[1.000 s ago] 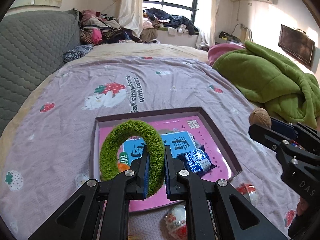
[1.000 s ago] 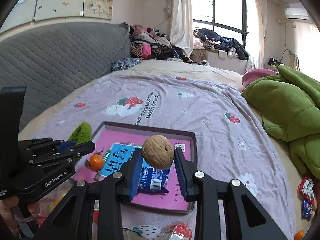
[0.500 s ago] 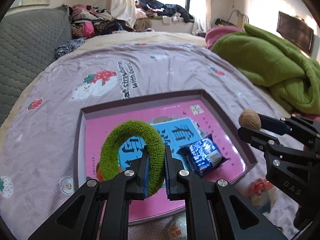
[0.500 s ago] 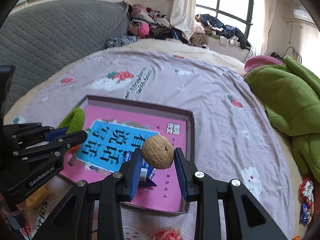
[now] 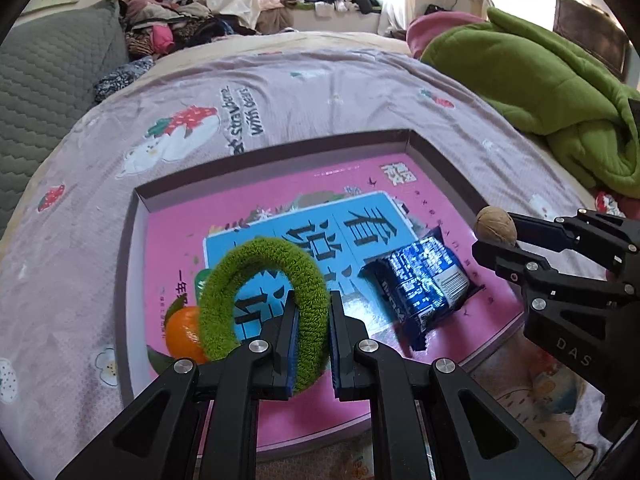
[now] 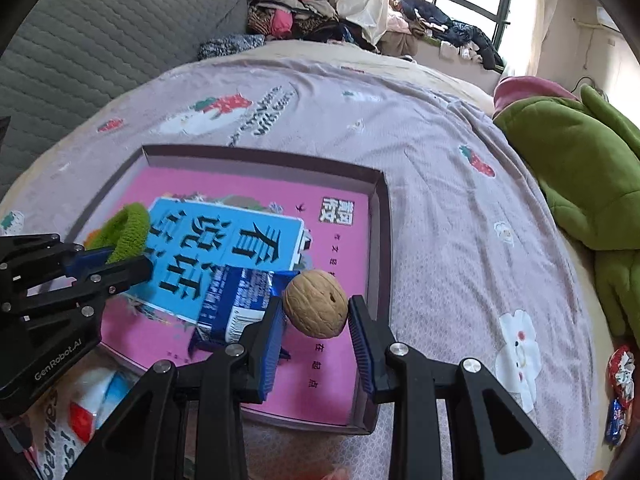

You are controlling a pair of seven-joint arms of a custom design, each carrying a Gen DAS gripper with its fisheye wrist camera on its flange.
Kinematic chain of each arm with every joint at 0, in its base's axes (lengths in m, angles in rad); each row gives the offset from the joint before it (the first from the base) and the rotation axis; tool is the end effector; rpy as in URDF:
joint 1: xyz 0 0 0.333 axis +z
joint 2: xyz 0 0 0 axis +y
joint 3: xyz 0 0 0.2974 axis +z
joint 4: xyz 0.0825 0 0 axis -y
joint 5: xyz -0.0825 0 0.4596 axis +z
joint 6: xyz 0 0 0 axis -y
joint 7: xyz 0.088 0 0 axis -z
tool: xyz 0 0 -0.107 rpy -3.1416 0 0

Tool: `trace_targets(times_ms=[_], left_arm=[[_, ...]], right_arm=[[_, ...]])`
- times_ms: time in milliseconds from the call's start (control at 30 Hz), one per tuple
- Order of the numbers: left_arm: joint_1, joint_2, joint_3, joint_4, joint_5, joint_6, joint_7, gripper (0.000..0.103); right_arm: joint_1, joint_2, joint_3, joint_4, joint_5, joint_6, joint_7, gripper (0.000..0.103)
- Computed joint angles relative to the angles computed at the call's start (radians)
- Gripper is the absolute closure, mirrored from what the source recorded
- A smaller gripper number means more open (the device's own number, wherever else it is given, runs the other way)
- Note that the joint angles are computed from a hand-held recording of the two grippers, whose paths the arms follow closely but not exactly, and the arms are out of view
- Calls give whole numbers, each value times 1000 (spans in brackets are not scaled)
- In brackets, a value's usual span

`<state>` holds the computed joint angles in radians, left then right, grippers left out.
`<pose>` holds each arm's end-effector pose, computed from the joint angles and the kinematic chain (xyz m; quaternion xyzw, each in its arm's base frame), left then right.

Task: Organize objects
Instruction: 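Carry the green ring over the tray with the left tool while the right tool brings the walnut in, then open the left tool to drop the ring while the right tool releases the walnut in the tray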

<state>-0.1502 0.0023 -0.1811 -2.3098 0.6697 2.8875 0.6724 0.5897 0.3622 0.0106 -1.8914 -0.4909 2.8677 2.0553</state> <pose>0.5570 -0.2298 0.3296 -0.6586 0.6825 -0.2354 0.2123 0.5800 0.4284 0.3141 -0.8253 0.4641 -0.1985 0.2532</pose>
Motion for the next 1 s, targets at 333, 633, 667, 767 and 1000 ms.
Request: trace_targets(times_ms=[333, 633, 667, 767, 1000], left_arm=[[-17, 54, 17, 29, -55, -35, 49, 91], [-26, 64, 31, 37, -28, -35, 4, 88], [-27, 64, 32, 37, -23, -37, -2, 88], [-28, 65, 33, 39, -13, -41, -20, 88], [-25, 64, 35, 39, -8, -48, -43, 78]], right_arm=[[-3, 43, 4, 39, 23, -59, -20, 70], [-14, 57, 18, 56, 62, -90, -48, 70], [-18, 58, 23, 57, 73, -95, -55, 70], [-20, 60, 25, 60, 86, -102, -64, 70], [-39, 62, 41, 65, 142, -112, -96, 70]])
